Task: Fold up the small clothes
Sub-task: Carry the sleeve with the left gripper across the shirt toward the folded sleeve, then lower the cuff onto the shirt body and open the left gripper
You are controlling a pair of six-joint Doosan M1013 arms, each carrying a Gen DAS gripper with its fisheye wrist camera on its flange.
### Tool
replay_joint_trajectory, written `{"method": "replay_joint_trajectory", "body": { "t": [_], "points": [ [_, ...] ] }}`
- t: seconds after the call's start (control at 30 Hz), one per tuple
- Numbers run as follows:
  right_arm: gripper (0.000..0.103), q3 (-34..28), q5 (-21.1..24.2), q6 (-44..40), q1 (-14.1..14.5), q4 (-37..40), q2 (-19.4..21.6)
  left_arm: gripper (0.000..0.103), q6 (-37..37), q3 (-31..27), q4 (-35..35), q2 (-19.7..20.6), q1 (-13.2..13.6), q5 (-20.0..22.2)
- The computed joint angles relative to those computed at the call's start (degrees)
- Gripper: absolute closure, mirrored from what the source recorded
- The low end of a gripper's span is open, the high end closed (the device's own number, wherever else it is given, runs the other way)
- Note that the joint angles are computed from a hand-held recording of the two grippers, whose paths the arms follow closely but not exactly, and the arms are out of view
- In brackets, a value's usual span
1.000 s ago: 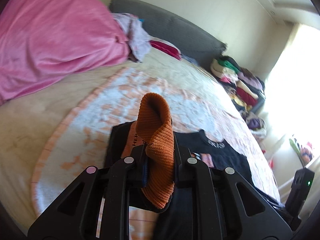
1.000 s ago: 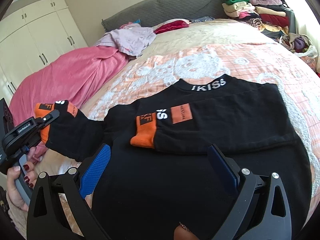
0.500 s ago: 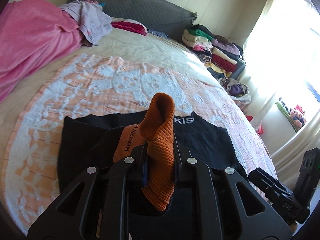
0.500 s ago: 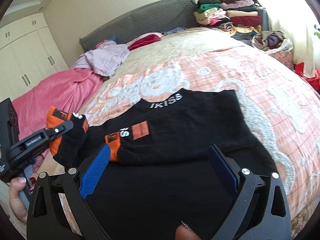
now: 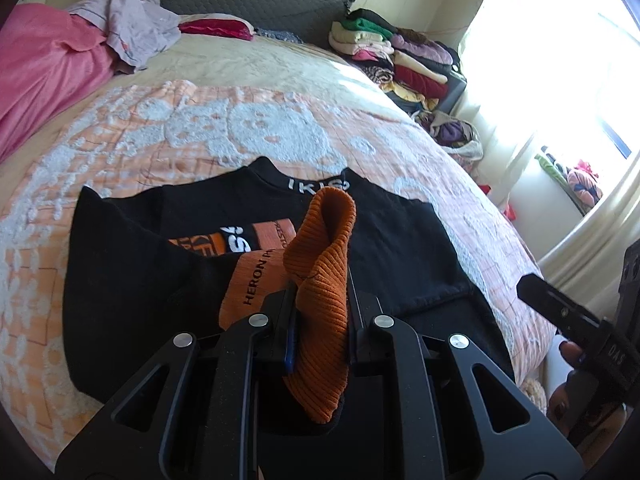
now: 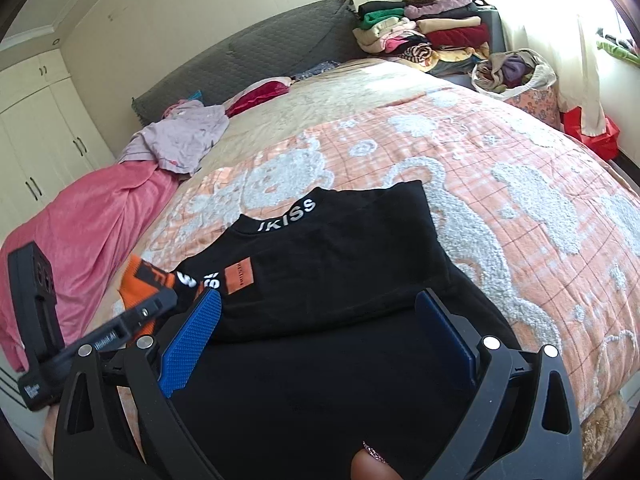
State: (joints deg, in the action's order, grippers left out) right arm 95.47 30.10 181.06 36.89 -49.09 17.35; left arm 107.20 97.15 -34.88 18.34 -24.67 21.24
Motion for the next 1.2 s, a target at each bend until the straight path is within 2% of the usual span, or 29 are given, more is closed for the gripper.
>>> {"method": "replay_joint_trajectory", "body": {
  "t": [0.4,0.53,0.7,0.8,0.87,0.97,1.03,1.07,1.13,1.2],
  "points": [
    [0.006,0.91,0.89,2.20,-0.58,-0.27,-0.01,0.091,3.29,-0.28,-1.38,1.02,-1.04,2.11],
    [0.006,1.21,1.55,3.35,-0.69,-0.99,-0.25,0.084,7.06,-0.68,-5.71,1.64,-0.76,4.38],
    [0.006,1.26,1.90,3.29,-0.79,-0.87,-0.26,0.084,12.44,-0.75,-12.29,1.97,-0.06,7.17],
    [0.006,0.88,1.95,1.81,-0.82,0.27,0.12,0.075,13.63,-0.51,-13.66,1.66,0.15,6.84],
    [0.006,0.39,1.70,-0.24,-0.81,1.71,0.56,0.074,12.46,-0.26,-12.31,1.31,0.14,5.49],
    [0.006,-0.11,0.14,-3.79,-0.86,4.44,1.12,0.067,10.46,0.01,-10.79,0.90,0.60,4.13],
    [0.006,-0.36,-1.58,-7.07,-1.01,7.38,1.49,0.060,6.36,0.19,-6.68,0.58,0.80,2.37],
    [0.006,-0.56,-2.98,-10.23,-1.24,10.63,1.79,0.058,4.13,0.23,-4.21,0.46,0.88,1.57],
    [0.006,-1.05,-4.92,-16.69,-1.65,17.43,2.50,0.049,-2.13,0.37,2.18,0.17,1.13,-0.07],
    [0.006,-1.60,-5.41,-20.73,-1.70,21.55,3.15,0.046,-5.68,0.49,5.16,0.01,1.69,-0.72]
  ]
}}
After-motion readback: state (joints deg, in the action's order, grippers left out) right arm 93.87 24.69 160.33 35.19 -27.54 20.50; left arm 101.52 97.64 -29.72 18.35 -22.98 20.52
